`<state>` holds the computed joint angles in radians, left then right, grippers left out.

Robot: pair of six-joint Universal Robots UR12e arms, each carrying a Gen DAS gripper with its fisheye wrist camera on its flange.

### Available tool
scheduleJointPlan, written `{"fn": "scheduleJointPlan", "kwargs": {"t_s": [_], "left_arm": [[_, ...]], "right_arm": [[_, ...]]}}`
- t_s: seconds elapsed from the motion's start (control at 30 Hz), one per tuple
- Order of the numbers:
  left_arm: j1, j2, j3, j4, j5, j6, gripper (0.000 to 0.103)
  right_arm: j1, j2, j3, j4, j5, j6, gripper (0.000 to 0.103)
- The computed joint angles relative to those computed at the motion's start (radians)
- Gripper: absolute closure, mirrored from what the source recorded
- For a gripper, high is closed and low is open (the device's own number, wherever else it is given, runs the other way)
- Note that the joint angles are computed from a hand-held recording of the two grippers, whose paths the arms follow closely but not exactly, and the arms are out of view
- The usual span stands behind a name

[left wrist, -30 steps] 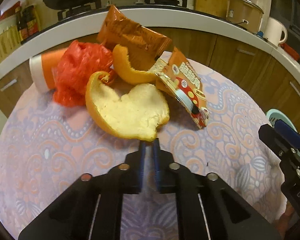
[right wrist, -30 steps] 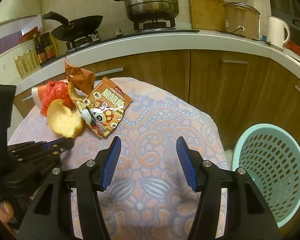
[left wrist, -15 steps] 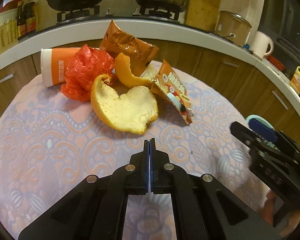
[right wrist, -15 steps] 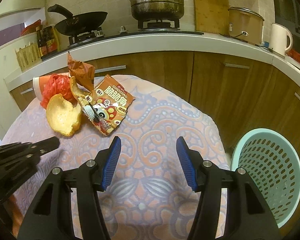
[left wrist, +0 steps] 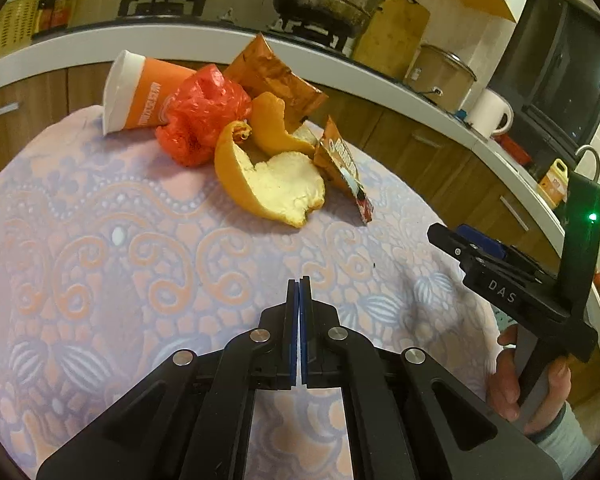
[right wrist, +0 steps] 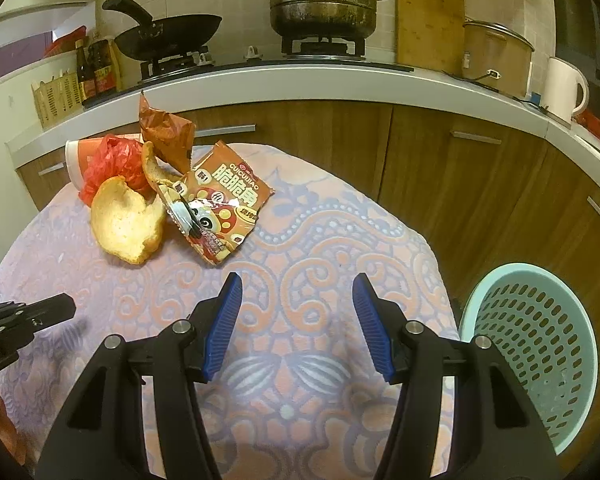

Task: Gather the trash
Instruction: 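Grasp the orange peel with the left tool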

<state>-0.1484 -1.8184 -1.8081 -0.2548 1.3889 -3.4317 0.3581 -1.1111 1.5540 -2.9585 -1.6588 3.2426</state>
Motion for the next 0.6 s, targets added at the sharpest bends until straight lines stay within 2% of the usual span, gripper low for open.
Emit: {"fn": "scheduleJointPlan", "kwargs": {"t_s": [0.07,0.1,0.13,0.2,0.3,0.4,0.47,0.6], "left_arm": [[-0.006,-0.011,0.022,-0.022,0.009,0.0,0.08],[-0.012,-0.018,0.038,-0.04,0.025,-0.001,0.049],[-0.024,-0.029,0.056,-0.045,0.074,-0.003,0.034],[-0.043,-0.048,0.085,-0.048,0.153,0.003,0.026],[-0.067,-0.086,0.155,-0.139,0.229,0.012,0.026],[-0.09,-0.135,0.227,-0.24,0.336,-0.008,0.026],[-0.1,-0.156,0.255,-0.256,0.388,-0.023,0.024],[-0.108,-0.186,0.304,-0.302,0.435,-0.046,0.021]], "right_arm": [[0.0,0.0,0.0,0.0,-0.002,-0.001,0.049],[0.0,-0.001,0.001,-0.001,-0.001,0.0,0.049],[0.0,0.0,0.001,-0.003,0.0,0.004,0.049],[-0.003,-0.001,0.002,-0.006,0.008,0.008,0.049],[-0.01,-0.004,0.008,-0.013,0.032,0.02,0.049],[-0.016,-0.008,0.015,-0.023,0.058,0.029,0.049],[-0.02,-0.01,0.019,-0.032,0.076,0.034,0.049],[-0.028,-0.015,0.029,-0.047,0.109,0.048,0.047]]}}
